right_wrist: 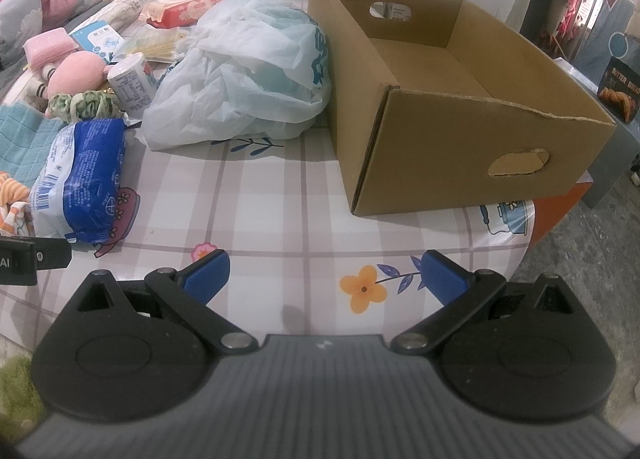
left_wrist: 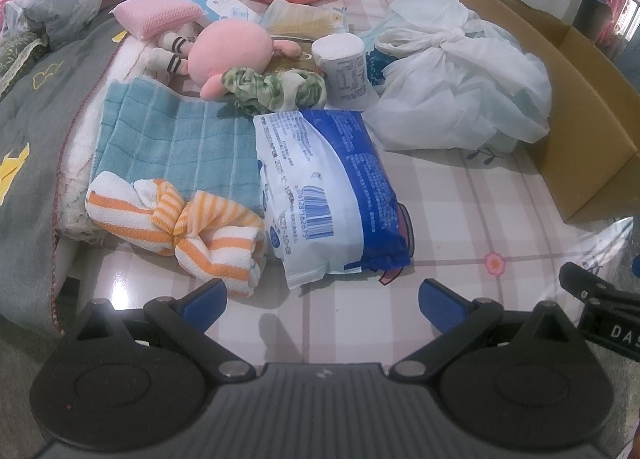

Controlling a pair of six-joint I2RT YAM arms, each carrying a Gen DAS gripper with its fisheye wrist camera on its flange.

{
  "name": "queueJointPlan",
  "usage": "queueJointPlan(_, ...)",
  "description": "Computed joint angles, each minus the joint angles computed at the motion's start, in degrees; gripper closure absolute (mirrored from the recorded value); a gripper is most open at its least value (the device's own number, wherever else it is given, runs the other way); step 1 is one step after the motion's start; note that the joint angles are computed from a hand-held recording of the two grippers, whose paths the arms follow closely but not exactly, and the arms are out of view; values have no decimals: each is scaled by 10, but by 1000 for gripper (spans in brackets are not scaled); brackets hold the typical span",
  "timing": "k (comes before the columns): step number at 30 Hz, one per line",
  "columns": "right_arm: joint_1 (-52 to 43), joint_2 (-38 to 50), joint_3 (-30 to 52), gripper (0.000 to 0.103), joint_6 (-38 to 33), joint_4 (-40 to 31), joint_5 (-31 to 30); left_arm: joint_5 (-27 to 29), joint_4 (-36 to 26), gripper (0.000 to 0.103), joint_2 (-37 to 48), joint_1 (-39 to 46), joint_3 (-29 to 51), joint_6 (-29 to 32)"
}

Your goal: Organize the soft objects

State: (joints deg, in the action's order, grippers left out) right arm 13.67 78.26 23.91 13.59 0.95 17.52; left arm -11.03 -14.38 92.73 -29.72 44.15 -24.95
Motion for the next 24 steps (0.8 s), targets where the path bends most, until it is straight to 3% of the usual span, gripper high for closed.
queueJointPlan(24, -1, 6, -2, 1, 5, 4, -1, 0, -6, 1, 1, 2, 3, -2)
